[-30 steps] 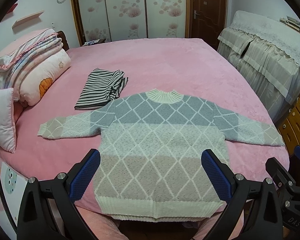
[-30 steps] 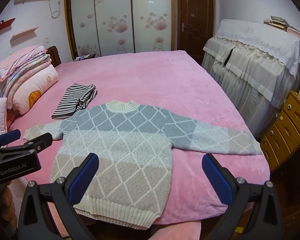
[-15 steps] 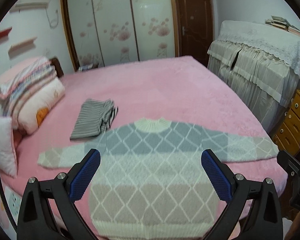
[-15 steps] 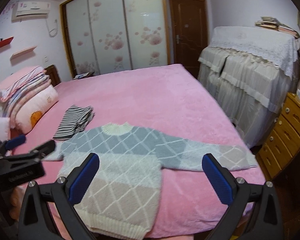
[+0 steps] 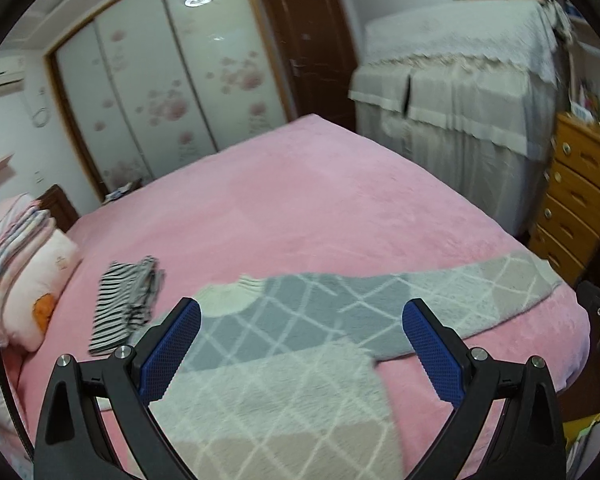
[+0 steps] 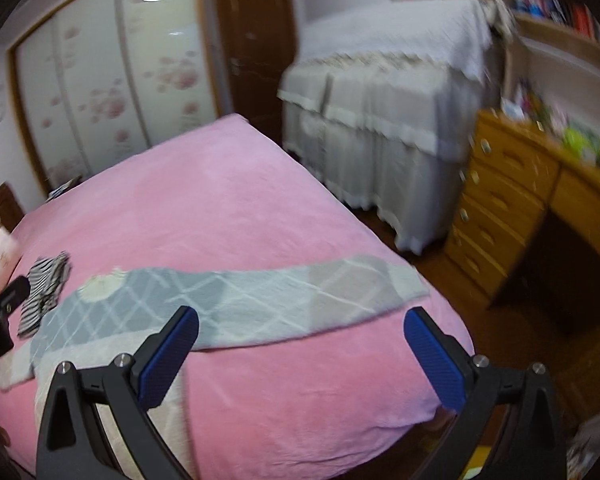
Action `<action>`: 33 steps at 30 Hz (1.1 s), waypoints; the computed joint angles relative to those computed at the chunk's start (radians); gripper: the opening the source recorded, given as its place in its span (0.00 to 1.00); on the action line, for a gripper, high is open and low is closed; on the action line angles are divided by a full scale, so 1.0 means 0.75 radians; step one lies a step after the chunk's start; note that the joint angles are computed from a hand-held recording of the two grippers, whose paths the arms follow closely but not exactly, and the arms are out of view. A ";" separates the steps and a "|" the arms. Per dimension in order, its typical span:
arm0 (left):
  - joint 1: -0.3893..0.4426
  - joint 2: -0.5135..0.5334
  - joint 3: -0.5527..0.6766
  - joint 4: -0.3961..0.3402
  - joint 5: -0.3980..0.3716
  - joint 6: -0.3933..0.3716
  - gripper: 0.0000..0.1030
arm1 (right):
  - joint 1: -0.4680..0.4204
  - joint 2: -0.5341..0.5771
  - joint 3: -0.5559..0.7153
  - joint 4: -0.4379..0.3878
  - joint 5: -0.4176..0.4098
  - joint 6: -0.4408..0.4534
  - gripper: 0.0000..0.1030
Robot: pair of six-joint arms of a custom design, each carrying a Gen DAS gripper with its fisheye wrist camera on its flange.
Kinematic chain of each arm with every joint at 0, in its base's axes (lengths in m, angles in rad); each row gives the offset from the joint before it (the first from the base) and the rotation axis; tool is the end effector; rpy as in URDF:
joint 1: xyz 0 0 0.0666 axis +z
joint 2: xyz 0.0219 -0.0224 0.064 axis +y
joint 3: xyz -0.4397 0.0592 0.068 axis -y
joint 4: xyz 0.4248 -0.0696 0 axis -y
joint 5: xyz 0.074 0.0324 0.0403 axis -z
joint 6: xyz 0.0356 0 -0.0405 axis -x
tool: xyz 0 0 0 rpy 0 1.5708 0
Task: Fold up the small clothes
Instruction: 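Move the right gripper to a sweater sleeve cuff and grasp it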
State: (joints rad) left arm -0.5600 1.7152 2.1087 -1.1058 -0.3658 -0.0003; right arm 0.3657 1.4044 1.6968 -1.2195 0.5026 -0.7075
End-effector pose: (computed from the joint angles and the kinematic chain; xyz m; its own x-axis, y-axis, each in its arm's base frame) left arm 0.5368 -0.3220 0.6486 -0.5537 0.3475 -0.7568 0.2668 0.9349 0.2340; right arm 0.4600 0.1574 0.6137 -0.5959 0.3817 -0.7065 0.4525 0.8864 0.0972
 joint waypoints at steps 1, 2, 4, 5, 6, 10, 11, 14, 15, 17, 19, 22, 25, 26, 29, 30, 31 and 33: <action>-0.007 0.022 0.008 -0.001 0.010 0.007 0.98 | -0.032 -0.004 -0.031 0.004 -0.015 0.000 1.00; -0.015 0.068 0.046 -0.030 0.026 0.026 0.98 | -0.051 -0.012 -0.057 0.009 -0.013 0.001 1.00; -0.023 0.126 0.081 -0.064 0.067 0.060 0.98 | -0.096 -0.029 -0.121 0.032 -0.040 0.001 1.00; -0.027 0.149 0.095 -0.069 0.071 0.066 0.98 | -0.109 -0.030 -0.138 0.038 -0.058 -0.008 1.00; -0.035 0.177 0.113 -0.077 0.063 0.068 0.98 | -0.131 -0.037 -0.166 0.055 -0.083 -0.015 1.00; -0.053 0.268 0.173 -0.111 0.057 0.068 0.98 | -0.219 -0.050 -0.262 0.106 -0.196 -0.065 0.94; -0.058 0.292 0.196 -0.128 0.060 0.075 0.98 | -0.233 -0.050 -0.274 0.109 -0.217 -0.076 0.93; -0.066 0.348 0.248 -0.154 0.068 0.082 0.98 | -0.288 -0.048 -0.329 0.157 -0.310 -0.114 0.90; -0.071 0.364 0.260 -0.157 0.064 0.078 0.98 | -0.305 -0.048 -0.348 0.179 -0.343 -0.129 0.90; -0.079 0.392 0.278 -0.162 0.045 0.070 0.98 | -0.353 -0.053 -0.395 0.240 -0.426 -0.160 0.88; -0.087 0.422 0.298 -0.170 0.030 0.069 0.98 | -0.390 -0.052 -0.429 0.290 -0.487 -0.188 0.88; -0.093 0.457 0.320 -0.192 0.024 0.080 0.98 | -0.433 -0.045 -0.468 0.355 -0.564 -0.225 0.84; -0.100 0.476 0.325 -0.202 0.026 0.087 0.98 | -0.466 -0.034 -0.492 0.412 -0.601 -0.245 0.81; -0.102 0.478 0.320 -0.199 0.024 0.083 0.98 | -0.473 -0.031 -0.496 0.431 -0.604 -0.245 0.81; -0.108 0.477 0.302 -0.178 0.013 0.073 0.98 | -0.503 -0.013 -0.498 0.492 -0.637 -0.251 0.79; -0.109 0.478 0.301 -0.175 0.012 0.072 0.98 | -0.517 0.001 -0.496 0.522 -0.659 -0.250 0.76; -0.110 0.482 0.305 -0.176 0.014 0.075 0.98 | -0.527 0.013 -0.492 0.540 -0.688 -0.248 0.65; -0.110 0.492 0.320 -0.185 0.017 0.082 0.98 | -0.550 0.049 -0.476 0.559 -0.753 -0.249 0.45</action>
